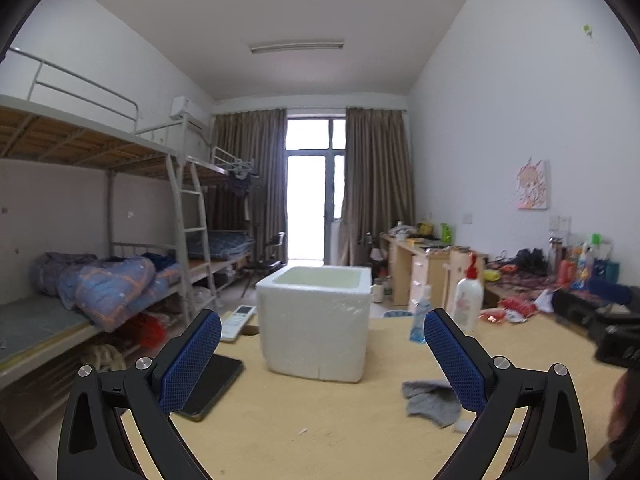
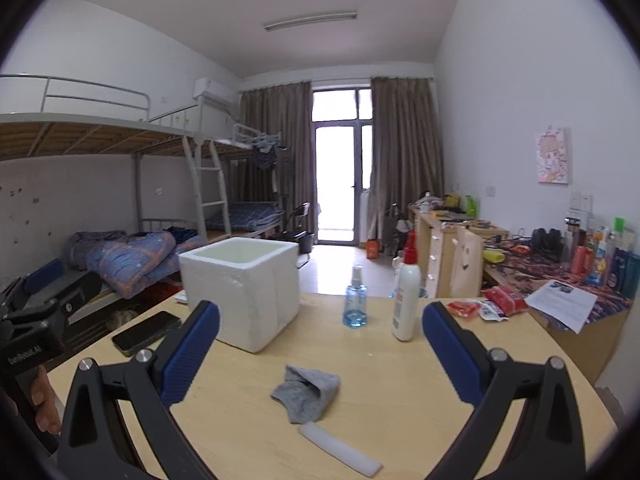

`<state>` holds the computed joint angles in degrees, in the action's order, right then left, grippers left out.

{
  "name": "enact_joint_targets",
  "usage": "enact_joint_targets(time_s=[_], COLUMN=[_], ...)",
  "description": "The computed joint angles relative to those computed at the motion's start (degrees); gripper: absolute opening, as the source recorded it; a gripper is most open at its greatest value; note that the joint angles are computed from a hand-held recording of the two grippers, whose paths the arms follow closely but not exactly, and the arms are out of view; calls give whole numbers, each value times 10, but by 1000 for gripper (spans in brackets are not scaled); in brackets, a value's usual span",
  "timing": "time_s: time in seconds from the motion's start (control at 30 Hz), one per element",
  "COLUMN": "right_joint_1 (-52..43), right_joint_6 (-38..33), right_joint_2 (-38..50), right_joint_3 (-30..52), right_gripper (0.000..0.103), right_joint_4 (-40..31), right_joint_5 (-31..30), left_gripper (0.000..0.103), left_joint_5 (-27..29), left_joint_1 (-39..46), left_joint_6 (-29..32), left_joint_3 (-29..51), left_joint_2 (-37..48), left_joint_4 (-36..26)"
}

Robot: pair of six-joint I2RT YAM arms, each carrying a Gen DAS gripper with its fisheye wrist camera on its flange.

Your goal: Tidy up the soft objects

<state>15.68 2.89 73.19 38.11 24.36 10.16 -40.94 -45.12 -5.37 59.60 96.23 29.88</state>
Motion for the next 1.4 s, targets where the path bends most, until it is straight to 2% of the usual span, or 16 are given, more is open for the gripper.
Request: enact_joint_targets(time_s=[0.1,0.17,0.27,0.4,0.7,1.07,1.2,1.4], right_joint_1=[-9,-12,-9,-19,-35,-62,-73,-108], right_joint_6=[1,-3,-16,-6,3,-13,-20,-27], right_joint_2=[-3,-3,0,7,46,82,99,128], right_joint_3=[-20,-32,-53,-67,-69,-41,-28,-1], right_gripper=[102,102,102,102,102,102,102,102], right_joint_4=[7,12,31,45,36,-7,-25,-73], right_joint_5=[-3,1,25,22,21,-3,-41,-137], left_gripper=[102,102,102,102,102,102,102,102], left_joint_5=[5,27,32,25,50,96,118,148], left_joint_1=[6,14,17,20,24,24,24,25], left_joint_6=[-28,-53,-79,-91,-104,-103,-96,-96], left_joint_3=[-6,-7,-7,-3,24,114,150,192], left_joint_2=[9,13,21,30,66,127,152,184], left_joint_4=[-12,-32,-48,-64,-102,-175,-202,-242])
